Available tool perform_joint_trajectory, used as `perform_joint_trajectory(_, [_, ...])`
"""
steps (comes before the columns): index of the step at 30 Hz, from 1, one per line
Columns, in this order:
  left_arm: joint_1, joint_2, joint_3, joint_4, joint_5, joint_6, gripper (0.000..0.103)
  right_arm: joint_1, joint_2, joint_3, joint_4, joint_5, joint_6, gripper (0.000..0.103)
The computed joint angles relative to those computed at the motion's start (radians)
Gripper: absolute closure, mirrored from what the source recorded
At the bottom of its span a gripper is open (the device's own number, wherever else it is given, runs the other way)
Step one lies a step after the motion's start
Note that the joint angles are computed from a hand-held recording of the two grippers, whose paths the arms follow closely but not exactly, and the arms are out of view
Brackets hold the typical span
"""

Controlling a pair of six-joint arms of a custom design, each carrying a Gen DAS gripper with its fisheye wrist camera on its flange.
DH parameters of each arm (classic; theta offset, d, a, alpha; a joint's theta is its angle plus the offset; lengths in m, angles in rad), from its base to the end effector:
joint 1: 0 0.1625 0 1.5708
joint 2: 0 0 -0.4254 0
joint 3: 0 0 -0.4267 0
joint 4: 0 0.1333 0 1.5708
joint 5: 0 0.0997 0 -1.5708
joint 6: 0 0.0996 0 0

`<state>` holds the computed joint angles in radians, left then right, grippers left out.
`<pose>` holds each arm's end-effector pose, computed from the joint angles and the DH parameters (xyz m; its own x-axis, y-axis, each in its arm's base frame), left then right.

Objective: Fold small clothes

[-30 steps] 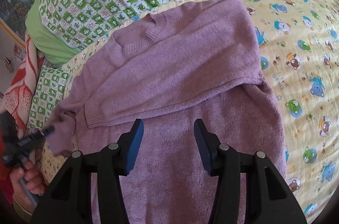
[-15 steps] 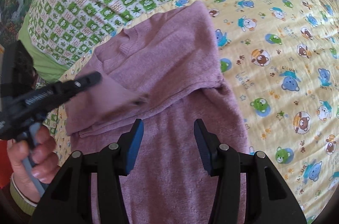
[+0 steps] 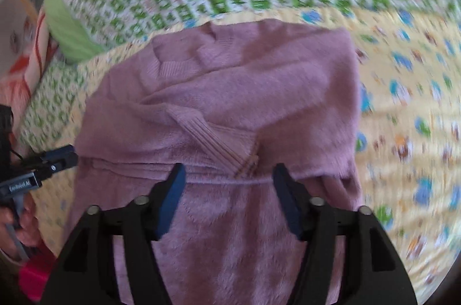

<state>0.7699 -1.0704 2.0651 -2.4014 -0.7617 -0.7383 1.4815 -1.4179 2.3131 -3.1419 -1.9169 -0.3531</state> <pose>-0.2330 -0.5120 0.0938 -0.7693 -0.0348 -0.6380 0.2577 0.8968 -0.3597 0.0574 -0.4750 0.2392 -0.8854 0.0084 0.4647 -0.2522 0.8312 -0.4955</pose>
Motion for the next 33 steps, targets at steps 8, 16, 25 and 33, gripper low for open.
perform_joint_trajectory(8, [0.07,-0.008,0.02,0.085,0.094,-0.054,0.05,0.029,0.167,-0.102,-0.057,-0.123,-0.192,0.045])
perform_joint_trajectory(16, [0.096,0.009,-0.015,0.116,0.184,-0.179,0.05,-0.086,-0.136,-0.143,0.341,0.446,0.193,0.097])
perform_joint_trajectory(25, [0.114,-0.006,-0.017,0.178,0.198,-0.366,0.049,-0.201,-0.15,-0.191,0.537,0.319,0.236,0.097])
perform_joint_trajectory(33, [0.123,-0.034,0.021,0.119,0.15,-0.412,0.048,-0.179,-0.089,-0.206,0.527,0.212,0.215,0.097])
